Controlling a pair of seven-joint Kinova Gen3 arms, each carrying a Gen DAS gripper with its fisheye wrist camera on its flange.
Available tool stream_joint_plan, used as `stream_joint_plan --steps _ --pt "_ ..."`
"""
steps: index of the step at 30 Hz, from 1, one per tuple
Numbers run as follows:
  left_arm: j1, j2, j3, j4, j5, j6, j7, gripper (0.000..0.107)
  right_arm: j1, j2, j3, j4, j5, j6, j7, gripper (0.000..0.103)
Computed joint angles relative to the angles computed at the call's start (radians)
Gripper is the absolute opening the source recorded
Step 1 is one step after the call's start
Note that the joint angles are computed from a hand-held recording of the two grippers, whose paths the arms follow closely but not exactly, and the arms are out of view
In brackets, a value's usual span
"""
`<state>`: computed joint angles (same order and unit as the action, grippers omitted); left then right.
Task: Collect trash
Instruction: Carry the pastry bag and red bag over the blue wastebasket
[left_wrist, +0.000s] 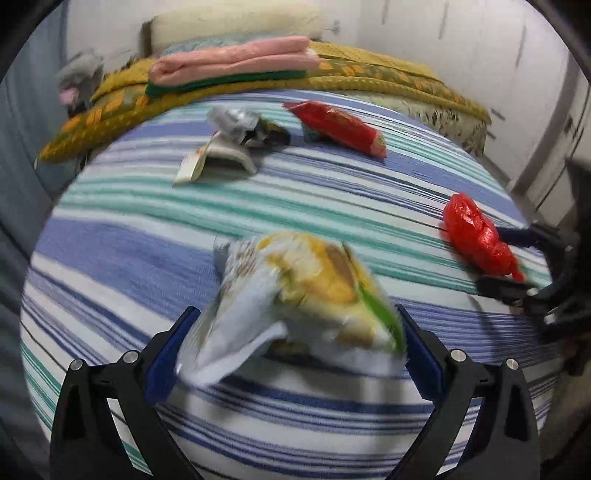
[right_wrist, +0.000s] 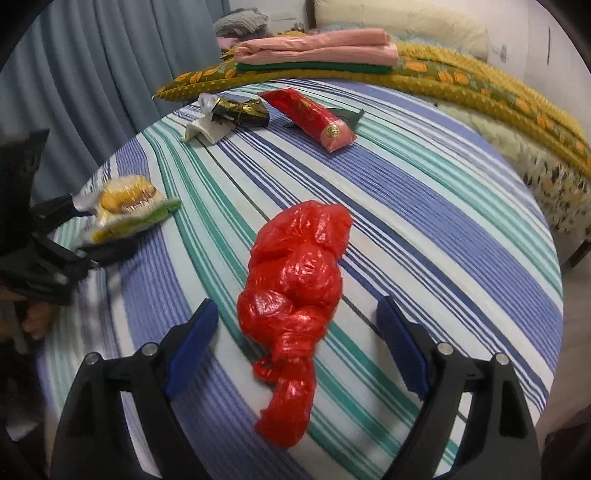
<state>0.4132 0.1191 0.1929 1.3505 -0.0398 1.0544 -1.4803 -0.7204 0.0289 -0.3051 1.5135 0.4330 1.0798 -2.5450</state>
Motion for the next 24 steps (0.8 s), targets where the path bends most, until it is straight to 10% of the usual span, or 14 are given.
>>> stream_joint_plan --steps 7,11,24 --pt "0.058 0.068 -0.003 -0.096 -0.097 0.067 0.046 0.097 -0.007 0.06 0.012 -0.127 -0.059 0.113 0.101 0.079" --pt "0.064 0.08 -0.011 -0.118 -0.096 0.102 0.043 0.076 -0.016 0.073 0.042 -0.143 -0.079 0.115 0.106 0.045" --pt "0.059 -0.03 0.017 -0.012 -0.038 -0.012 0.094 0.056 0.049 -0.096 -0.005 -0.001 -0.093 0.015 0.027 0.044"
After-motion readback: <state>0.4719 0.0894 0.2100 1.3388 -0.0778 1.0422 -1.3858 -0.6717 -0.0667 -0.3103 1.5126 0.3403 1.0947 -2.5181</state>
